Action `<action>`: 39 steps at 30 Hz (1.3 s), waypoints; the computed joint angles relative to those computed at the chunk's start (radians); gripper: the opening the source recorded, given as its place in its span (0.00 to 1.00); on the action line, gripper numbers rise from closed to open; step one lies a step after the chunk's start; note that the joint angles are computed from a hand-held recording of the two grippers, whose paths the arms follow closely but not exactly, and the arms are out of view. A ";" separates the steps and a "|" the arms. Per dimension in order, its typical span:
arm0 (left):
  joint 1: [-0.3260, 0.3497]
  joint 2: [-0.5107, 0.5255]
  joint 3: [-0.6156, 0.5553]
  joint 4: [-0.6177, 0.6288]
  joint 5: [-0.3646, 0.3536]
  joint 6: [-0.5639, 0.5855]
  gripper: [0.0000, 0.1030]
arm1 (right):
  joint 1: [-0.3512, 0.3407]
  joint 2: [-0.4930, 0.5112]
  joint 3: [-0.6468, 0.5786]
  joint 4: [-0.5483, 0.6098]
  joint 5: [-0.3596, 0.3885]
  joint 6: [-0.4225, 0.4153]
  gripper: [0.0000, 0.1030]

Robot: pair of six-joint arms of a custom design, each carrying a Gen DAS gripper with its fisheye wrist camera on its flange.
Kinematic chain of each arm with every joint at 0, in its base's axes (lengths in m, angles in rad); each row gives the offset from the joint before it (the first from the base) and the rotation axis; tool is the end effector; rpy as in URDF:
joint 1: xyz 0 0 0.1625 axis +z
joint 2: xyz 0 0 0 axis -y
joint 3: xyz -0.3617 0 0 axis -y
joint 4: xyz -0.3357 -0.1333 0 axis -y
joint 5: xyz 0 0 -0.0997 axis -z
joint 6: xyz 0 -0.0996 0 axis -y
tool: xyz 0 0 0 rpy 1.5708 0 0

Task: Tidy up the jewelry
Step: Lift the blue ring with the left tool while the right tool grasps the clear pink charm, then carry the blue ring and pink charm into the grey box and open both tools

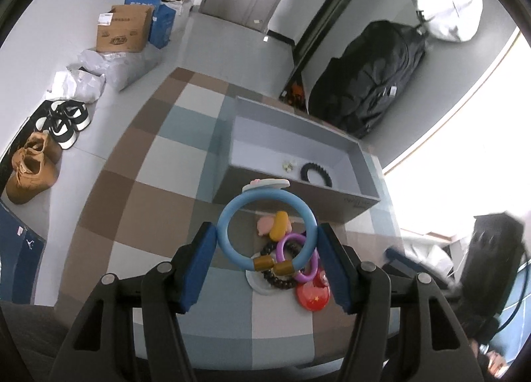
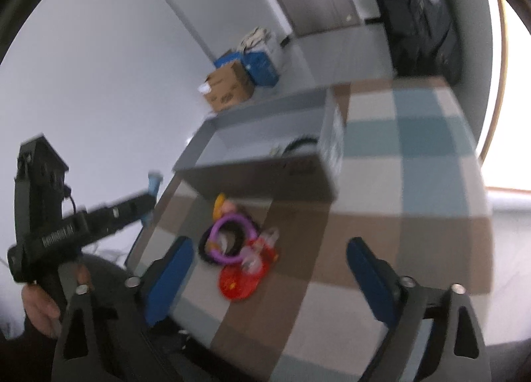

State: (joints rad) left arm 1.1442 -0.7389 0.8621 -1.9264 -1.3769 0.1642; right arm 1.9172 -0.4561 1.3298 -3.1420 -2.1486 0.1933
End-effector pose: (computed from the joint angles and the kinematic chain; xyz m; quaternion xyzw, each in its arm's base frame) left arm -0.1591 -0.7186 0.2927 0.2771 0.9490 -0.1270 0.0802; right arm 0.3018 -0.6036 0.0645 -0.0282 -0.9057 0.3871 0.1707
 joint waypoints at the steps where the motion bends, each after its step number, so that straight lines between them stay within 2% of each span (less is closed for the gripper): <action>1: 0.003 0.004 -0.007 0.001 -0.006 -0.002 0.55 | -0.002 0.003 -0.002 0.018 0.013 0.015 0.79; 6: 0.007 -0.002 -0.007 -0.012 -0.023 0.001 0.55 | -0.003 0.032 -0.041 0.084 0.034 0.042 0.65; 13: 0.005 -0.018 0.017 -0.028 -0.024 0.033 0.55 | 0.000 0.071 -0.106 0.131 0.002 0.040 0.43; 18: 0.005 -0.020 0.016 -0.023 -0.024 0.036 0.56 | 0.010 0.083 -0.135 0.162 -0.034 0.030 0.12; 31: -0.001 -0.019 0.020 -0.031 -0.025 0.040 0.55 | 0.024 0.041 -0.075 0.040 -0.011 -0.025 0.12; 39: -0.023 -0.001 -0.002 -0.059 -0.019 0.056 0.56 | 0.032 0.031 -0.107 -0.005 0.003 -0.077 0.12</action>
